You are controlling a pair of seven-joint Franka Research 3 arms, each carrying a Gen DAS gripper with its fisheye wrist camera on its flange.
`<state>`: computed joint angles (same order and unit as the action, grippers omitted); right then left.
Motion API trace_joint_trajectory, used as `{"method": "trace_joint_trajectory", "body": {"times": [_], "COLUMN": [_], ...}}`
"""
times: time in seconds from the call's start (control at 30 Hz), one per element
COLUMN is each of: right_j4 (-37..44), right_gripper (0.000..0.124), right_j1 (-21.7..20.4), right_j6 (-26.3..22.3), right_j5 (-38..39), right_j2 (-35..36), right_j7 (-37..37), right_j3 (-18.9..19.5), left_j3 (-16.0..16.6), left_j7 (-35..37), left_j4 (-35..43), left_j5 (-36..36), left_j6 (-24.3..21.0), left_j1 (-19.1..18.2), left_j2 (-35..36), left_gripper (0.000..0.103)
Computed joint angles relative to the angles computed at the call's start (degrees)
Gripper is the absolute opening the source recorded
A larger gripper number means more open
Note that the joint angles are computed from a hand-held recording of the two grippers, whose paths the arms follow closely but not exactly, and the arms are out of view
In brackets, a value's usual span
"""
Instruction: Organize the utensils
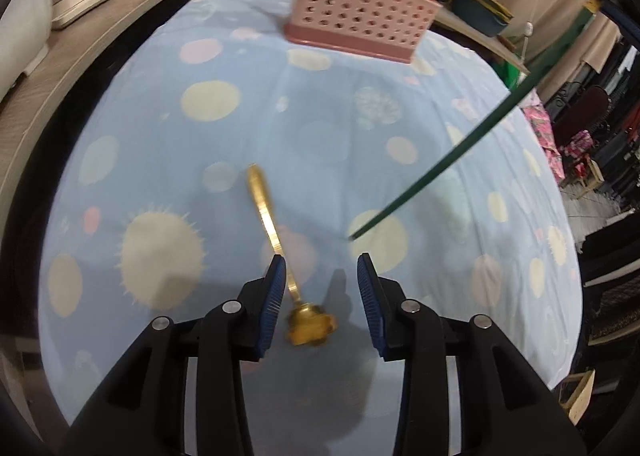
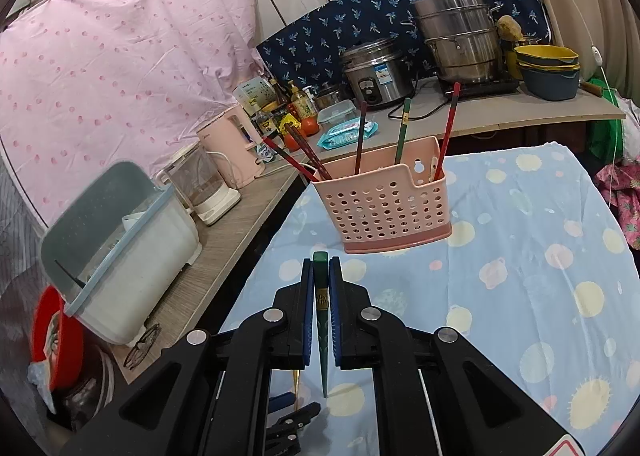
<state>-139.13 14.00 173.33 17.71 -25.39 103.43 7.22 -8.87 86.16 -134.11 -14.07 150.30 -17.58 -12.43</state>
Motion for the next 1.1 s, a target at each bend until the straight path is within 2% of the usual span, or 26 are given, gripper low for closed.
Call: {"method": "trace_joint_trajectory", "body": {"times": [0.17, 0.4, 0.5, 0.67, 0.77, 0.9, 0.97, 1.1], "right_j4": [-0.3, -1.2, -1.5, -1.7, -1.7, -1.8, -1.9, -1.9], "right_gripper": [0.007, 0.008, 0.008, 0.008, 0.008, 0.008, 0.008, 0.008], "right_j1": [-2.7, -5.0, -5.2, -4.8, -4.6, -4.5, -4.6, -4.5], "right_j6": [-0.3, -1.3, -1.4, -1.4, -1.2, -1.2, -1.2, -1.2], "right_j5": [-1.9, -4.2, -5.0, -5.3, -5.3, -5.4, -5.5, -5.4], "right_j2": [-0.1, -1.0, -1.2, -1.4, -1.4, -1.5, -1.5, -1.6], "right_j7": [2.0, 4.4, 4.9, 5.1, 5.1, 5.2, 5.2, 5.3], "right_j3": [1.6, 2.7, 2.7, 2.3, 2.2, 2.2, 2.3, 2.2], "left_j3": [0.1, 0.6, 0.5, 0.6, 1.1, 1.4, 1.3, 1.6], "left_j7": [-2.4, -1.4, -1.4, -1.1, -0.8, 0.0, 0.2, 0.0], "left_j4": [-1.3, -2.9, -3.1, -3.9, -4.0, -4.3, -4.3, -4.0], "left_j5": [1.5, -1.0, -1.3, -1.8, -2.9, -4.4, -4.3, -3.8], "left_j6": [-0.4, -2.4, -3.0, -3.8, -3.9, -4.2, -4.4, -4.1], "left_j1": [1.1, 0.0, -0.2, -0.8, -1.0, -1.2, -1.2, -0.6], "left_j2": [-0.3, -2.0, -2.3, -3.3, -3.3, -3.7, -3.9, -4.8], "left_gripper": [0.038, 0.036, 0.031, 0.031, 0.018, 0.017, 0.007, 0.002]}}
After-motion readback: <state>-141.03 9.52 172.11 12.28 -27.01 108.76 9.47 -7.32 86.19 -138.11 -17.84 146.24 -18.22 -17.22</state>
